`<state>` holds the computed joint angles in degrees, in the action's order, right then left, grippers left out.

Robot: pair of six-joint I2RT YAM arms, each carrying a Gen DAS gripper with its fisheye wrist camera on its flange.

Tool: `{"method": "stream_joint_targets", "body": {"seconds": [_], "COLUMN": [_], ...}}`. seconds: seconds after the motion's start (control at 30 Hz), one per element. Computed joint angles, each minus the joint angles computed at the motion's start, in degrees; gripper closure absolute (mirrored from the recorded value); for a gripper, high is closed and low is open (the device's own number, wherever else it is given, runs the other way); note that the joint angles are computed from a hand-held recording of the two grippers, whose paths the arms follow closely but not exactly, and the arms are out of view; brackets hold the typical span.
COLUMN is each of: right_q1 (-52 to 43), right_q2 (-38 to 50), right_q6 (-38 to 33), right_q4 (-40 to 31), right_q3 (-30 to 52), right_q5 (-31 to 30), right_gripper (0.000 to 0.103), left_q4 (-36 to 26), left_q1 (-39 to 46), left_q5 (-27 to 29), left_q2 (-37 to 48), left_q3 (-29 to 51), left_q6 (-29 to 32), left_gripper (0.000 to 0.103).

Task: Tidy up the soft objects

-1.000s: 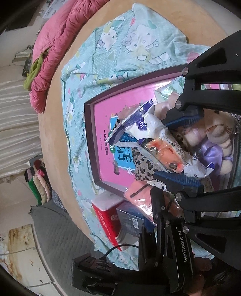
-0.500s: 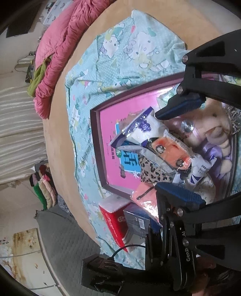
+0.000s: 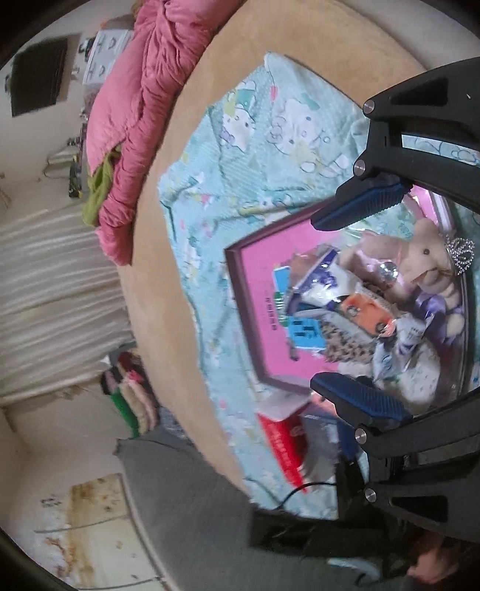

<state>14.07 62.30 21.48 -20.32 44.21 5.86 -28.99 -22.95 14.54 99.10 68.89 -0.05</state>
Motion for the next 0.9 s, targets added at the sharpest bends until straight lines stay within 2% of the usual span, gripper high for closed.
{"method": "stream_joint_targets", "body": {"seconds": [0.4,0.63,0.7,0.77,0.87,0.9], "right_q1": [6.7,14.9,17.4,20.6,25.4,27.1], "right_q2": [-1.5,-1.1,-0.9,-0.3,0.6,0.9], "right_q6": [3.7,9.9,11.6,14.1,18.0,19.4], "right_q4": [-6.9,-12.4,-13.8,-15.7,-18.7,-20.0], "right_q3": [6.2,13.3,15.3,17.6,20.6,21.3], "right_q5": [9.4,18.4,20.2,22.3,26.1,28.0], "right_gripper": [0.021,0.019,0.018,0.014,0.001,0.001], "left_q4": [-3.0,-5.7,-6.8,-7.8,-9.5,-10.4], "left_q1": [1.2,4.1,5.0,5.5,6.8,7.3], "left_q5": [-1.4,-1.0,-1.4,-1.8,-1.9,-2.1], "left_q2": [-8.1,-14.6,-16.5,-18.3,-21.1,-22.0], "left_q3": [-1.4,-1.9,-2.0,-2.1,-2.5,-2.5], "left_q6": [0.1,1.2,1.7,2.1,3.1,3.4], "left_gripper": [0.04,0.034,0.028,0.025,0.024,0.024]}}
